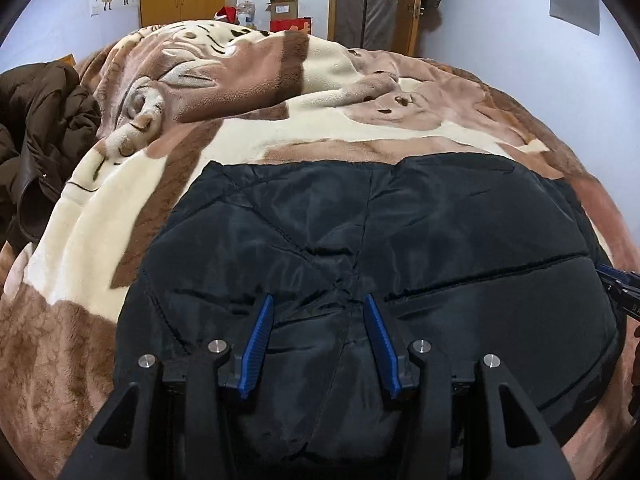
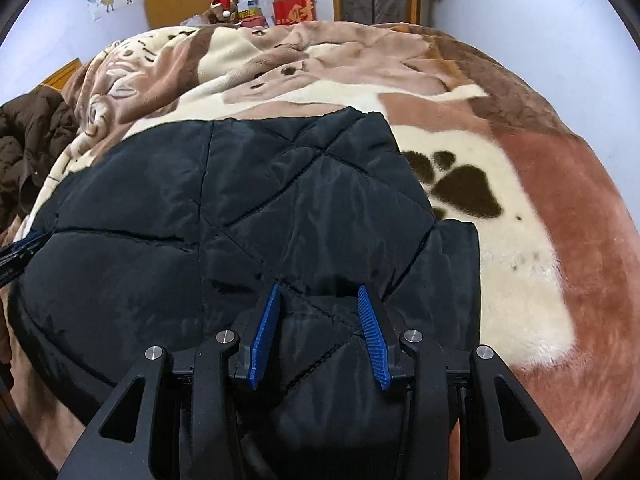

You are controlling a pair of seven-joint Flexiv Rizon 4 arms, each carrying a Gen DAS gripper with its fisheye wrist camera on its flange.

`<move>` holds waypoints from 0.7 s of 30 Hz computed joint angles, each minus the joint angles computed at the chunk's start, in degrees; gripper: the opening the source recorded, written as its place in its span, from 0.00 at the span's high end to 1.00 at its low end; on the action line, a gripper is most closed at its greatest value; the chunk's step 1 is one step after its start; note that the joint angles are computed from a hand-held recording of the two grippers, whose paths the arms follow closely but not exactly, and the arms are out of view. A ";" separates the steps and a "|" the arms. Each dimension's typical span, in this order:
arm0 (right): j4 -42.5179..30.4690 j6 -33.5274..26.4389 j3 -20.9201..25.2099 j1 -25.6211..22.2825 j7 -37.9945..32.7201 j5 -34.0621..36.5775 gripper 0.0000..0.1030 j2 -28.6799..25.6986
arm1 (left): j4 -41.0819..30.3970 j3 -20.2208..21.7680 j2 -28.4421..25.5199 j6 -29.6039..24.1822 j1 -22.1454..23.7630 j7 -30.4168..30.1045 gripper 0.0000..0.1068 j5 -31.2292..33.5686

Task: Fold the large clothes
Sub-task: 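Move both tools to the edge of the black jacket bundle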

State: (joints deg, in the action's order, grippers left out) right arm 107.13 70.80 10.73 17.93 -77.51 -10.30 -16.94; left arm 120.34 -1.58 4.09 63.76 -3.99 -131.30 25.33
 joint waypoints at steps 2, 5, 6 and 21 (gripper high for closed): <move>-0.14 0.06 0.09 -0.10 -0.03 0.36 0.60 -0.38 | -0.06 0.00 -0.31 0.26 0.04 -0.06 0.53 -0.19; -0.06 0.45 0.41 -0.52 -0.63 1.25 0.60 -0.53 | -0.37 -0.10 -0.56 -0.06 -0.05 -0.20 0.53 0.30; 0.08 0.61 0.21 -0.37 -0.53 0.96 0.60 -0.48 | -0.45 -0.11 -0.57 -0.23 -0.11 -0.28 0.53 0.38; -3.78 0.42 -1.33 -1.39 2.98 0.03 0.60 -1.83 | -11.83 -2.06 -10.78 2.68 -3.11 7.12 0.54 -9.00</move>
State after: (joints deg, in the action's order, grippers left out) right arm 103.35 71.22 9.40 16.54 -74.53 -10.26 -18.77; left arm 108.51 -3.64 -6.69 66.44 -7.10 -124.18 16.33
